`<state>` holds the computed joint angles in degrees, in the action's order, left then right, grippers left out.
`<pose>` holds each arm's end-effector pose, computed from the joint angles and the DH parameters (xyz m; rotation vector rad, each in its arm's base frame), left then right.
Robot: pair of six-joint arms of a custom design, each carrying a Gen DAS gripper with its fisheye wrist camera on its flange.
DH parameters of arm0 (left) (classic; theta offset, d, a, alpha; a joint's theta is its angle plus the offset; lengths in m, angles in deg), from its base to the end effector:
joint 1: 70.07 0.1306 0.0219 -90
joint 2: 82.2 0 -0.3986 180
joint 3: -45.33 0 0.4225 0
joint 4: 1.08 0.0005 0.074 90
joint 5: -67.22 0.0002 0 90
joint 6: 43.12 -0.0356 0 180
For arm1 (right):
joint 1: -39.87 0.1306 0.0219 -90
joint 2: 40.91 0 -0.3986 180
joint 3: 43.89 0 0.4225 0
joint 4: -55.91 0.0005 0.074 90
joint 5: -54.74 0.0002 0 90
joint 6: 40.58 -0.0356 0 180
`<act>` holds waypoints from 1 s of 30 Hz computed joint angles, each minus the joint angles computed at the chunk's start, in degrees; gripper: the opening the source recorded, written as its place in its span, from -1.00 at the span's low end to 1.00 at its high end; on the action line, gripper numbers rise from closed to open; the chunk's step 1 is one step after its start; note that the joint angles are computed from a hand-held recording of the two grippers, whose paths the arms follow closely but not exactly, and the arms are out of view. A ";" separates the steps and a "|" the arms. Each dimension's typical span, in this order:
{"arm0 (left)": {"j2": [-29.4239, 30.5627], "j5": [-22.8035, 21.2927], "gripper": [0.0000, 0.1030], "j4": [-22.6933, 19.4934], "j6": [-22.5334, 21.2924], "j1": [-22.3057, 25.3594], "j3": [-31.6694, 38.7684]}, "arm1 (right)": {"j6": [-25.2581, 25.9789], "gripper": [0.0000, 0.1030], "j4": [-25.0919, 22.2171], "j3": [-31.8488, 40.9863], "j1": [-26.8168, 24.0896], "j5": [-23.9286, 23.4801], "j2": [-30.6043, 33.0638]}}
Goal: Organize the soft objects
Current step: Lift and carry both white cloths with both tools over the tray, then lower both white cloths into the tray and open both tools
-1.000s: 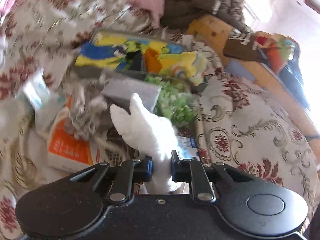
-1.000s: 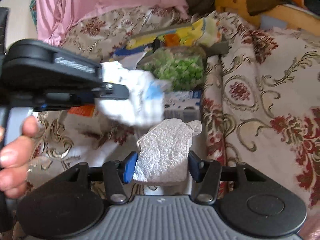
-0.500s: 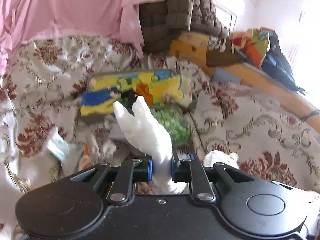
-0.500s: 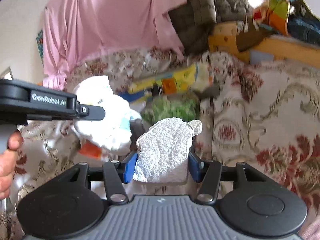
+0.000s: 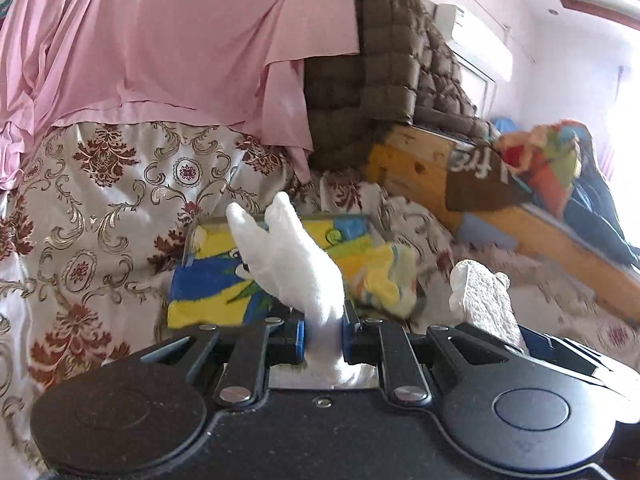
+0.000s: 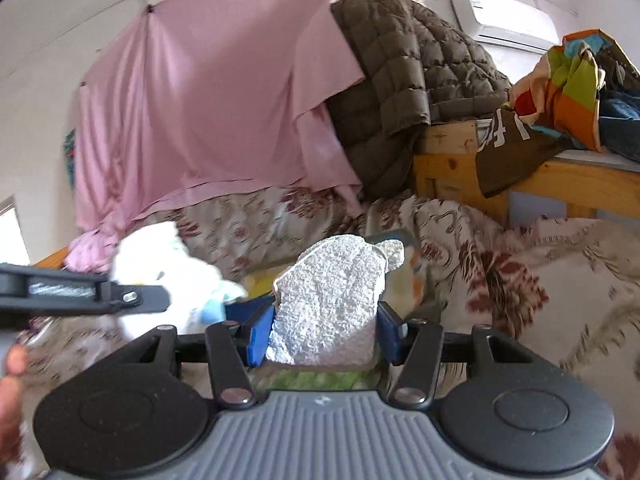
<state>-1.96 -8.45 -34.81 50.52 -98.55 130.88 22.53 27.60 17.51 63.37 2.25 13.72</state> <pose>0.4090 -0.2325 0.5107 0.6051 2.0165 -0.5997 0.2892 0.1016 0.4677 0.4737 1.8053 -0.0320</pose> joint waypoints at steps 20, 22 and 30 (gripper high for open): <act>29.65 -0.32 -0.66 1.05 3.23 -2.80 26.80 | 7.22 0.12 14.38 6.12 -23.18 -24.84 20.06; 31.31 -0.75 -0.66 0.63 3.67 -3.21 28.33 | 6.90 0.12 13.91 6.52 -24.15 -25.63 20.68; 34.32 -1.79 -0.65 -0.84 4.30 -3.90 30.48 | 6.25 0.13 12.53 8.06 -25.76 -27.51 22.30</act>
<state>32.37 -10.24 -35.65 54.81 -102.44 161.36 28.78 40.13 25.57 37.62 -25.27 36.02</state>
